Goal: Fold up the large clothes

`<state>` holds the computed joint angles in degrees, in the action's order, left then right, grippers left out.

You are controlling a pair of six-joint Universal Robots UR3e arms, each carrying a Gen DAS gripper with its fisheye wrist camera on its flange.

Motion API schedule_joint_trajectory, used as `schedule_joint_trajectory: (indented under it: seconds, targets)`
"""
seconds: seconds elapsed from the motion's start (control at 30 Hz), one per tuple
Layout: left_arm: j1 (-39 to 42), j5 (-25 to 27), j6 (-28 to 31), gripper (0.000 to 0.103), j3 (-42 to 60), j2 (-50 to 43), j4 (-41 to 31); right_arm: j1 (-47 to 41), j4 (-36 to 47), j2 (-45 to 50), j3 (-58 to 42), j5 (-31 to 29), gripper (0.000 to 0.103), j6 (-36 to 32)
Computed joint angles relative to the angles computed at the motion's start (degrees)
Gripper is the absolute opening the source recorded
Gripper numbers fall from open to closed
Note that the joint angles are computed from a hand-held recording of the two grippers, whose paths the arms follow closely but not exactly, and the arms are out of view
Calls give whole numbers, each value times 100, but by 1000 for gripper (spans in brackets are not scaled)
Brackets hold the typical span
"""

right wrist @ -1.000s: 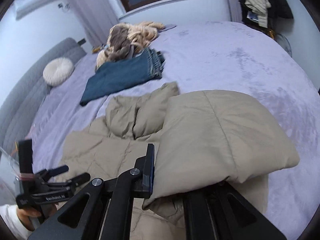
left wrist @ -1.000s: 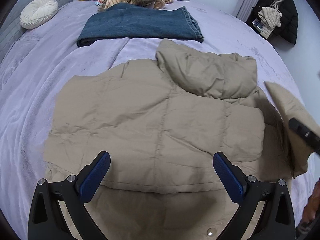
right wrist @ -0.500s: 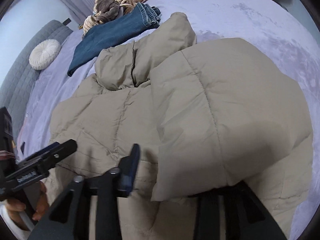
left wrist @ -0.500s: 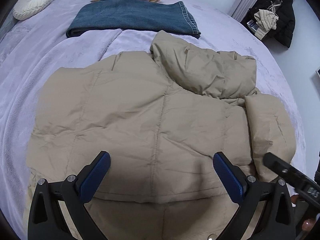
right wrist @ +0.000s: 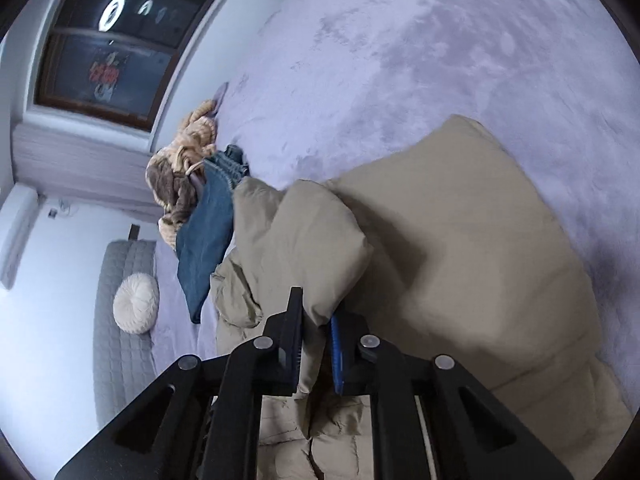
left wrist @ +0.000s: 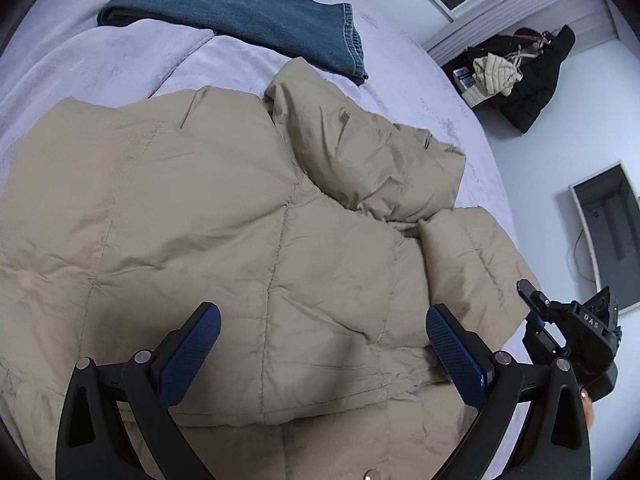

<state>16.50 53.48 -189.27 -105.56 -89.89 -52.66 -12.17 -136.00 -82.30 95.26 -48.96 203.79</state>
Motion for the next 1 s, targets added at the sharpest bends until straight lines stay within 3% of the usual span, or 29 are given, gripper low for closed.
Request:
schedule_joint_trajectory:
  seconds: [0.17,0.33,0.37,0.4,0.43,0.47,0.6,0.8,0.87,0.9,0.93,0.97,1.0]
  targets:
    - [872,-1365,621,103,-436,201,-606,1450,1013,875,-2051,-740,11,-1203]
    - [1302,-2158,1025,103,-662,236,-1060,2726,2032,1783,-3374,-1542,14,-1820]
    - [1351,-2333,1076,103,-682,206,-1129,2898,2363,1977,-3649,-1653,27,-1913]
    - [1363,-2412,1095,103,-673,173,-1160,2982,2555,2043,-3733,-1700,50,-1958]
    - [1327,-2428,1040,103,-619,92,-1106,3013,2650,2041,-3709,-1684,60,-1981]
    - [1261,-2386,979,103,-547,18,-1031,2965,2596,1875,-3445,-1575,67,-1984]
    - [847,-2008,845,103,-43,-371,-880,2141,2120,572,-1495,-937,67,-1915]
    - [1,-1179,445,103,822,-1114,-489,-664,2595,-1535,1490,312,67,-1848]
    - [-183,-996,338,91,893,-1199,-323,-1598,2604,-1978,2256,813,67,-1831]
    - [-301,-983,296,70,1067,-1339,-338,-1914,2581,-2096,2484,974,67,-1802]
    - [-328,-1021,336,39,1064,-1353,-354,-2206,2522,-2164,2674,1141,67,-1760]
    - [-396,-1079,328,20,1137,-1420,-291,-2435,2275,-2186,2882,1315,67,-1590]
    - [-465,-1015,279,8,1190,-1431,-205,-2558,2025,-2141,2981,1410,67,-1413]
